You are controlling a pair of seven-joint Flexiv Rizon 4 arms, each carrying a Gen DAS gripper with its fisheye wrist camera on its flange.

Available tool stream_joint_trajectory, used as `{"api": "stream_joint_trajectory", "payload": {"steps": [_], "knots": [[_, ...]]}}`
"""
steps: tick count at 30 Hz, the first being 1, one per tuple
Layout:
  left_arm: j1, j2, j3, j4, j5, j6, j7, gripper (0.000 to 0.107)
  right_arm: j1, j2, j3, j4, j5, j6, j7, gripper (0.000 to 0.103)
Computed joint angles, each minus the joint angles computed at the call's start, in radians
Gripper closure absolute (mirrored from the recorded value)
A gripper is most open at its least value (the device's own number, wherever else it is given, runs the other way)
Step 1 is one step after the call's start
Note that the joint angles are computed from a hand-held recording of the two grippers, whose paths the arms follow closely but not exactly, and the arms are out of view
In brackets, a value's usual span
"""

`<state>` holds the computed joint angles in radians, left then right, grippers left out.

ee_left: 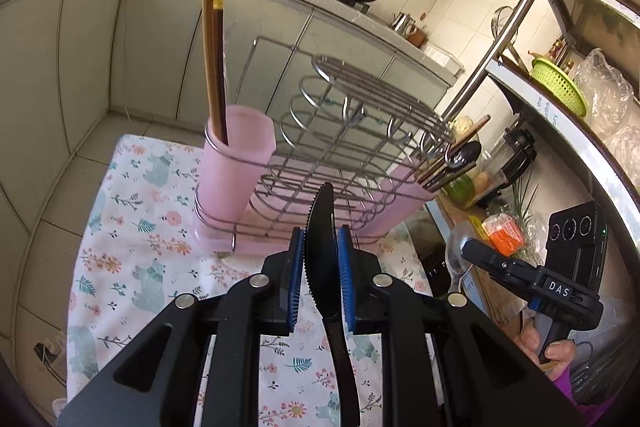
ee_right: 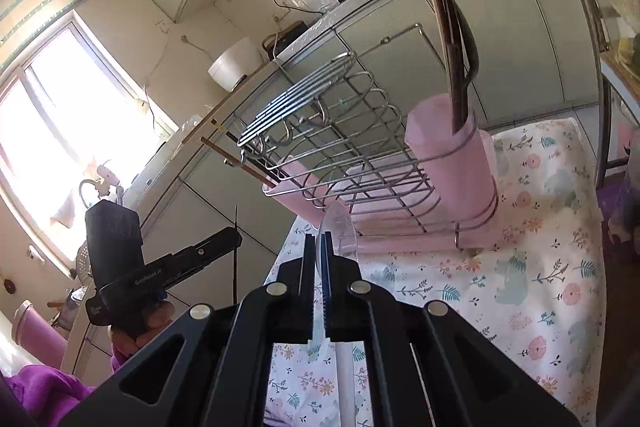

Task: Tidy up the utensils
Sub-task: 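Lift the serrated knife and clear spoon and carry them above the pink cup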

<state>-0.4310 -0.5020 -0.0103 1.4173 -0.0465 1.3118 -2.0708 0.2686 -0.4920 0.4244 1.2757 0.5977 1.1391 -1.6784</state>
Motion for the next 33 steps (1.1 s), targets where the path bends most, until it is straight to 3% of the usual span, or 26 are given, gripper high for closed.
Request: {"api": "stream_joint_trajectory", "payload": {"steps": [16,33], "knots": [[-0.023,0.02,0.053,-0.004,0.056,0.041,-0.051,0.09,0.021,0.001,0.002,-0.006,-0.062,0.109,0.02,0.1],[-0.043,-0.018,0.109,-0.125,0.168,-0.034,-0.155,0.09,0.011,-0.03,0.012,-0.037,-0.163,0.235,0.043,0.1]]}}
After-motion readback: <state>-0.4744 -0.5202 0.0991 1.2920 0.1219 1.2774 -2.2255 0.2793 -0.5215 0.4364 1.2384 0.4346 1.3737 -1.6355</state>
